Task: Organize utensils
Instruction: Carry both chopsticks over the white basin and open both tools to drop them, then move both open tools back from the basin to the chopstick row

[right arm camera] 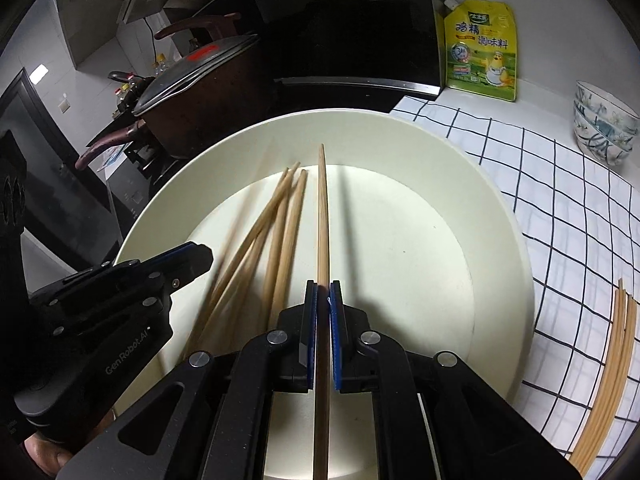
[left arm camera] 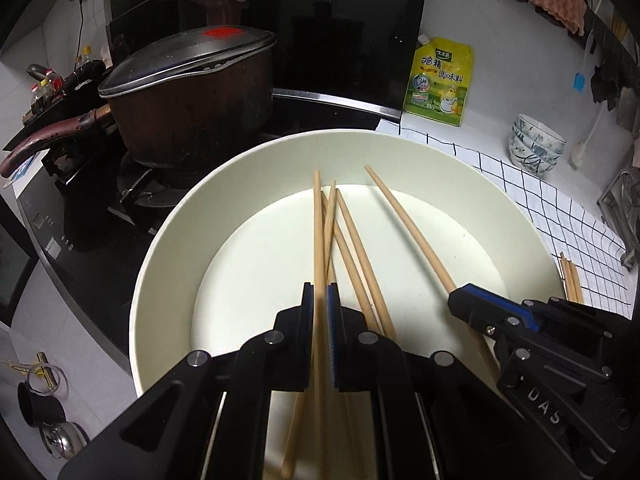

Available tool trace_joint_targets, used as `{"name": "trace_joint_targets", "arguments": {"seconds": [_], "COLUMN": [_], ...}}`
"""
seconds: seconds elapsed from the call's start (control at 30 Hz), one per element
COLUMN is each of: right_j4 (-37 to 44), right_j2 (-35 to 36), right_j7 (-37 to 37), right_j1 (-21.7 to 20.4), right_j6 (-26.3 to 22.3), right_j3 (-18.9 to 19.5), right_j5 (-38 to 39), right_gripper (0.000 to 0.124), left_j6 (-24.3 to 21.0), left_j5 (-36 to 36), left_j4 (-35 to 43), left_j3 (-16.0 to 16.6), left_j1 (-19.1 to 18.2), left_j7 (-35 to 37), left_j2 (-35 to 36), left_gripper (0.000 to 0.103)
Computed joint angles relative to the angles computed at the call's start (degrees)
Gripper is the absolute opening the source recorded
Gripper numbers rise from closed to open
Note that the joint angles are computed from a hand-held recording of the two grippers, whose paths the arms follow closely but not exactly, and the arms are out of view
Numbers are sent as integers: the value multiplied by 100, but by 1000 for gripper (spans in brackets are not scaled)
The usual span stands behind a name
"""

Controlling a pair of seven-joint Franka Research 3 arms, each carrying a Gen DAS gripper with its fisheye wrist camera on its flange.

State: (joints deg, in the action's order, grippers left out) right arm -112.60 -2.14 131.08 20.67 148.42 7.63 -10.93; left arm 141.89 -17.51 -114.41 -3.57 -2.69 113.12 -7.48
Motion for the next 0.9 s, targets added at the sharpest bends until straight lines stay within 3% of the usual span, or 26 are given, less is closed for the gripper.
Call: {"name": "trace_joint_targets", "arguments": {"seconds": [0.03, 0.1, 0.17, 0.4, 0.9], "right_j4": [-18, -93, -198, -584, -1375], "right_j2": [-21, -105, -229, -681, -1743], "right_j7": [44, 171, 320, 713, 1372], "right_j1": [-6, -26, -57, -227, -688], "right_j6": [-8, 7, 43, 178, 70], "right_j3": [-3, 3, 37, 206, 755], "right_j5": [-44, -141, -322, -599, -970], "right_gripper": [13, 22, 23, 26, 35], "left_j6": [-29, -57, 120, 262, 284], "left_j5": [34, 19, -24, 10, -172], "left_j4": [3, -5, -128, -368, -937], "left_j3": [-5, 6, 20, 120, 346], "left_j1": [8, 19, 19, -44, -398], "left_j7": [-46, -99, -111, -174, -34], "left_j2": [-4, -32, -131, -424, -1150], "left_gripper": [17, 46, 69, 75, 79]}}
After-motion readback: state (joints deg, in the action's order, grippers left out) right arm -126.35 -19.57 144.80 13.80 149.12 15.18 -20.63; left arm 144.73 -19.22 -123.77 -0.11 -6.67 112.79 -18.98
